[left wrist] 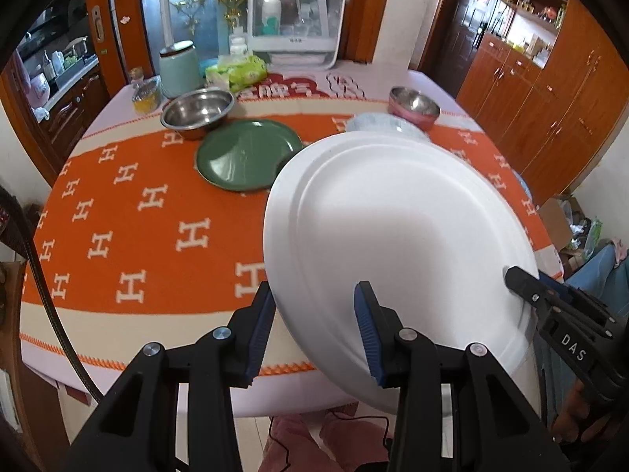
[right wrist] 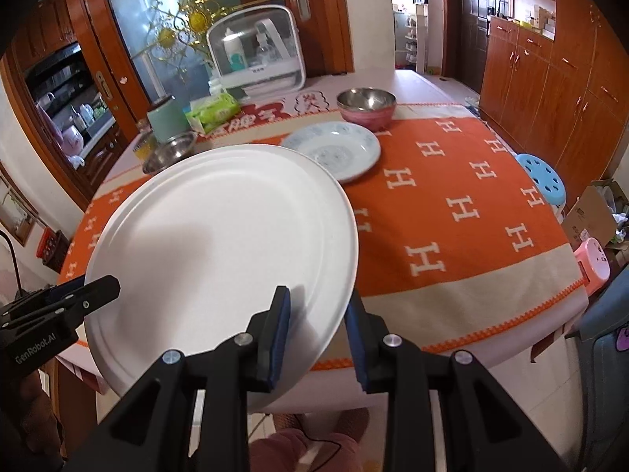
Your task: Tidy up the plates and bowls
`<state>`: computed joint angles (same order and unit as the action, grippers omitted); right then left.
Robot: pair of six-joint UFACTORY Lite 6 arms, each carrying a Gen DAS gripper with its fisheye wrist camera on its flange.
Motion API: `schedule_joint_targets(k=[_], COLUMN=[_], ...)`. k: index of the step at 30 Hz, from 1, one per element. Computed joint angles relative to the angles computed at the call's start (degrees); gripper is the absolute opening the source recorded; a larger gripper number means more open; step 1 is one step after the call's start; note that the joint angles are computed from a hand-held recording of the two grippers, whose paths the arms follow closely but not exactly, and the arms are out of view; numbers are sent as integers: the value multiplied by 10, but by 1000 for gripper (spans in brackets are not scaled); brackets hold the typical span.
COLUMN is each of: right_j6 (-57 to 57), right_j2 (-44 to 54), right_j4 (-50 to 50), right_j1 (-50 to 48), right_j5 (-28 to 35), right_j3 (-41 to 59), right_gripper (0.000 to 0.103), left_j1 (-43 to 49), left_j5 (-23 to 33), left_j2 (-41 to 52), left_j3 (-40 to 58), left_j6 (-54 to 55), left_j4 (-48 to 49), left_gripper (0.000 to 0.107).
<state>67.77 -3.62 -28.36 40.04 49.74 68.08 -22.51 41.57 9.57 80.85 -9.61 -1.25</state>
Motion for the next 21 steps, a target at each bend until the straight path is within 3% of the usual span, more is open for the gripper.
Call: schedule_joint_targets(k=[11,21], right_j6=[-202,-385], right_j2=[-26,63], right_j4=[106,192], right_j1=[-132,-240], right_j5=[-43,-65], right_j3=[-72,-43], right_gripper=[30,31], left_j1=[-103,-121], left_j5=[7,22], left_j2=[107,239], left_j3=[53,156], left_j6=[-155,-178], left_j4=[71,41], left_gripper=[39,39])
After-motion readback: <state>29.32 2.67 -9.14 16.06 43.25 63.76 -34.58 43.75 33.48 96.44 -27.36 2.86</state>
